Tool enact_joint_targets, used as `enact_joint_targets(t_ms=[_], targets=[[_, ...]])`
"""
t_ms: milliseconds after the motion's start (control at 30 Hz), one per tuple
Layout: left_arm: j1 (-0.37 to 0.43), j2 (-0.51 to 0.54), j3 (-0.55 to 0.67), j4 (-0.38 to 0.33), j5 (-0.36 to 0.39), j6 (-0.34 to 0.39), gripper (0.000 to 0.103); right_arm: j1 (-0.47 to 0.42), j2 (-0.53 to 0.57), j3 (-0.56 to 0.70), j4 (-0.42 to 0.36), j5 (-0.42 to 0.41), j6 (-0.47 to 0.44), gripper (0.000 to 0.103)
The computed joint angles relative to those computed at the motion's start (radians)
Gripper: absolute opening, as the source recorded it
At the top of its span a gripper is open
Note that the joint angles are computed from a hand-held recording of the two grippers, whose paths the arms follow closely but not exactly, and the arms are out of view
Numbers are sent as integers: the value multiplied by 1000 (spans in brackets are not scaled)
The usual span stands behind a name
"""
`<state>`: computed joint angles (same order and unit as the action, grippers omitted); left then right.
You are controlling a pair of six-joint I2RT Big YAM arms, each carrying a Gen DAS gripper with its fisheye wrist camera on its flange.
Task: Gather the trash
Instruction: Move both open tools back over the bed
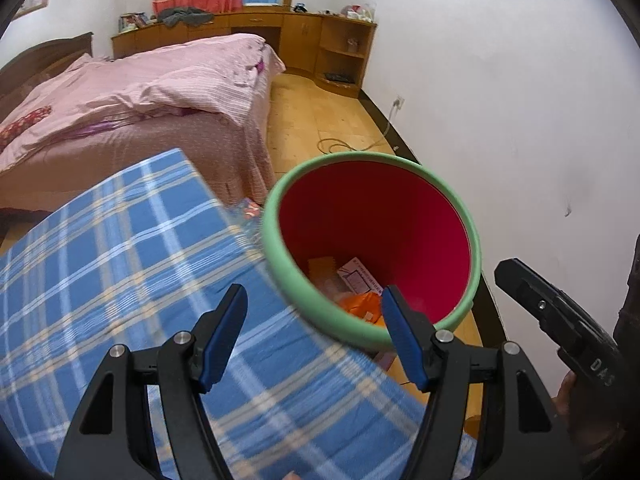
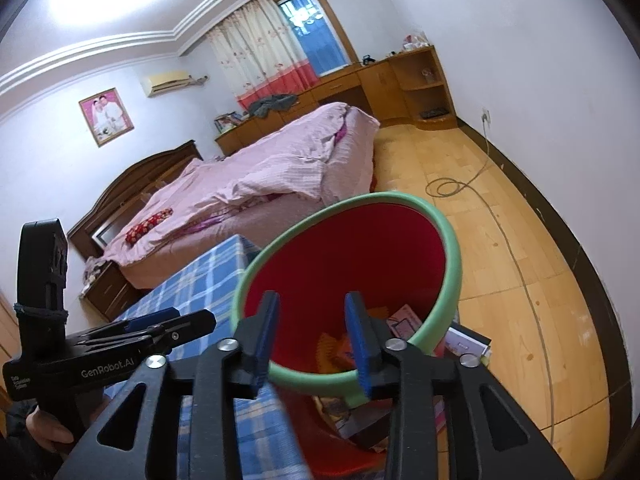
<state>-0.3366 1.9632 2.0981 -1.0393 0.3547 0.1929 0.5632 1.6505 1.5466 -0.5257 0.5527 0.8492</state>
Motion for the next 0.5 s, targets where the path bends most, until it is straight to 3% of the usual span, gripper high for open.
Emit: enact_joint_targets(t_ms=[200, 500], targets=[[50, -96, -122, 60, 8, -26, 69, 40, 16, 53, -48, 21, 3, 59], [138, -255, -320, 163, -9, -61, 69, 120, 59, 143, -98, 52, -22, 61]])
